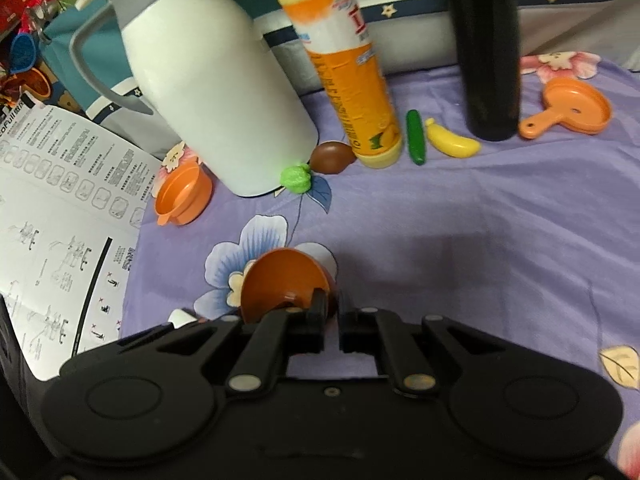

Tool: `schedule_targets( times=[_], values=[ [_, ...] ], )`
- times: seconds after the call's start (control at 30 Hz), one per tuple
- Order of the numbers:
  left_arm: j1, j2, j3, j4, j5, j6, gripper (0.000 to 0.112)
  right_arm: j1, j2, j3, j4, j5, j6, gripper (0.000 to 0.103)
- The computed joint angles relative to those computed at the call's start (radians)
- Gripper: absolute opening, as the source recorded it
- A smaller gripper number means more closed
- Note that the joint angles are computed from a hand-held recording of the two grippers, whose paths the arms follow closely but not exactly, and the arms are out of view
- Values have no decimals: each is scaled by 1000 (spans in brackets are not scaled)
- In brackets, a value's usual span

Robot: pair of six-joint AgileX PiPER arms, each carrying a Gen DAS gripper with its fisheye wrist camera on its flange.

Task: Organize plates and bowls
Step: 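Lift the orange-brown bowl with both grippers and carry it over the clear bowl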

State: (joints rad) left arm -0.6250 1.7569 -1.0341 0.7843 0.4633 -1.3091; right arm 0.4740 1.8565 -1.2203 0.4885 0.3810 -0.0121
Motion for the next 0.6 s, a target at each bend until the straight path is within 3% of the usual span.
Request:
schedule_targets(
  times=[0.33,0.6],
  values=[
    [-186,-55,-22,-5,106,-60,17,-68,-262,258,40,-12,-56,7],
    [-327,-67,-71,-19,184,-94,17,-184,-487,442,110,41,-171,7]
  ],
)
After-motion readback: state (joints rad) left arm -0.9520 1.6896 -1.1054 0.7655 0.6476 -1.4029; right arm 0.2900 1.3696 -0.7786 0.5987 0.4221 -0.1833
